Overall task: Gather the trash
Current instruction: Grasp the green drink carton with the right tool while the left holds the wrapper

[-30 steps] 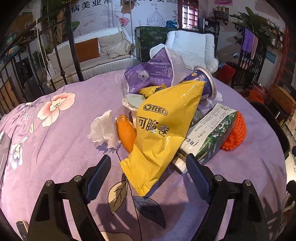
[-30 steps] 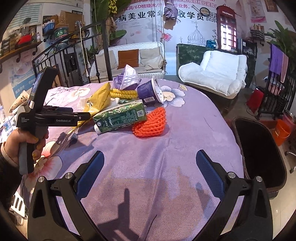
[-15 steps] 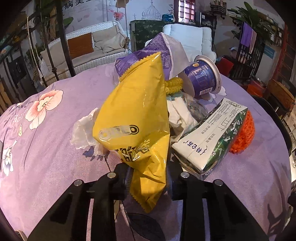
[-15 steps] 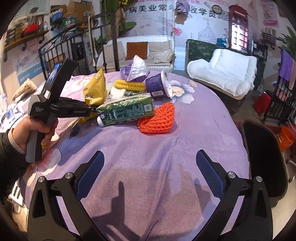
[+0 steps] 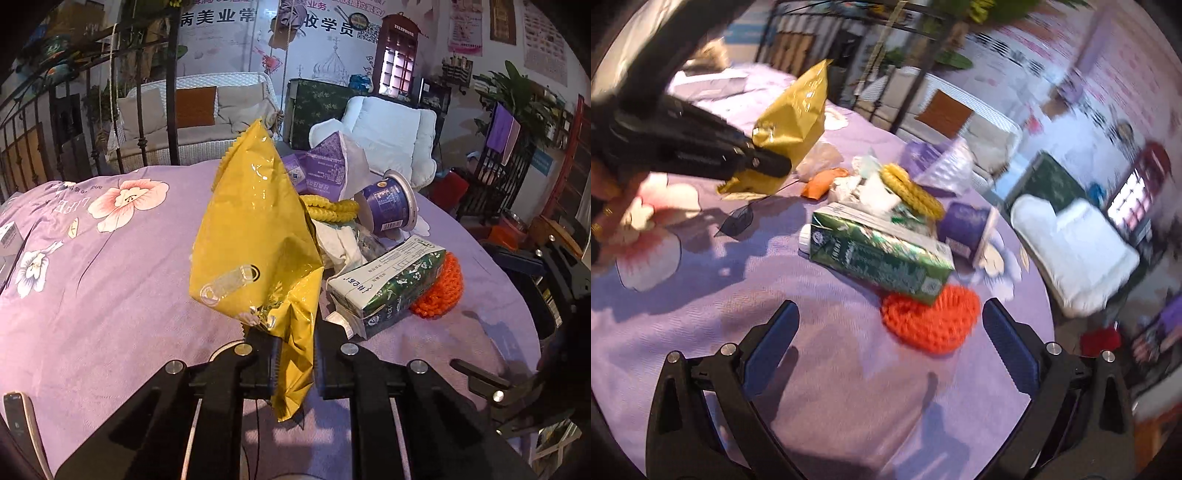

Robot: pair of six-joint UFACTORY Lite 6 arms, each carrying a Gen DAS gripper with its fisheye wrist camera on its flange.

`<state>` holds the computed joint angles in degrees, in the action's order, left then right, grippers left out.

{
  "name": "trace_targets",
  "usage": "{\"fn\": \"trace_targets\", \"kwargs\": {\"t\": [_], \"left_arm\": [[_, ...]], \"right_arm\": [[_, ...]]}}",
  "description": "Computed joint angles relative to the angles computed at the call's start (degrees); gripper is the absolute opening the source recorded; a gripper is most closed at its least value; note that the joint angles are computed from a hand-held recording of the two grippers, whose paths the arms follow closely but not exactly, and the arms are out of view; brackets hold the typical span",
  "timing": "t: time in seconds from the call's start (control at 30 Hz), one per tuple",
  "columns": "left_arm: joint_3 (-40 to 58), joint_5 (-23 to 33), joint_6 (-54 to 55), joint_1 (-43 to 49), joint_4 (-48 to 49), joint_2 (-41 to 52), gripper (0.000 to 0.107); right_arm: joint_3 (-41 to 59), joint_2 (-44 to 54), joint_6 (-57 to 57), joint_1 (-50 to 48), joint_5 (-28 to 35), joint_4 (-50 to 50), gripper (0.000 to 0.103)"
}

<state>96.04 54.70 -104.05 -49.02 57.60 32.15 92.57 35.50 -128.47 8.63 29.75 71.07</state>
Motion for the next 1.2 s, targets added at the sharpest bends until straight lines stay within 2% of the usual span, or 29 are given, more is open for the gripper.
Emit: {"fn": "trace_targets", "kwargs": {"t": [0.3, 0.4, 0.53, 0.63, 0.73, 0.77, 0.87, 0.97, 1.2], "left_arm": [[-10.70, 1.30, -9.09, -2.42, 1.14, -7.12, 0.015], [-13.51, 0.80, -10.82, -2.51, 1.55, -8.83, 0.015], [-14.59, 0.64, -11.44, -2.72, 1.54, -9.31, 0.015], [-14.84, 0.52, -11.88, -2.96, 1.71, -9.27, 0.015], [-15.55, 0.19, -12.45, -3.32, 1.91, -9.52, 0.015], [-15.57, -0.03, -12.40, -3.29, 1.91, -9.45, 0.015], [-15.84, -0.43, -12.73, -3.35, 1.84, -9.35, 0.015], [-15.48, -0.17, -12.39, -3.50, 1.52, -9.22, 0.015], [-12.50, 2.16, -12.27, -5.60, 2.11, -7.77, 0.015]], "right_arm": [[1.48, 3.57, -35.86, 5.19, -5.48, 18.27, 0.098], [2.41, 4.71, -42.65, 5.71, -6.53, 21.34, 0.097], [3.11, 5.65, -45.14, 6.28, -7.18, 20.33, 0.094], [6.53, 7.51, -37.69, 7.12, -8.12, 12.35, 0.091], [9.28, 9.08, -30.59, 7.34, -7.80, 5.30, 0.076], [9.27, 9.31, -29.47, 7.53, -7.96, 3.96, 0.067], [5.99, 7.71, -34.90, 7.48, -8.08, 9.98, 0.061], [2.85, 4.93, -36.41, 6.16, -5.26, 14.40, 0.056], [-3.93, -3.40, -28.70, 2.64, 2.31, 18.58, 0.051]]}}
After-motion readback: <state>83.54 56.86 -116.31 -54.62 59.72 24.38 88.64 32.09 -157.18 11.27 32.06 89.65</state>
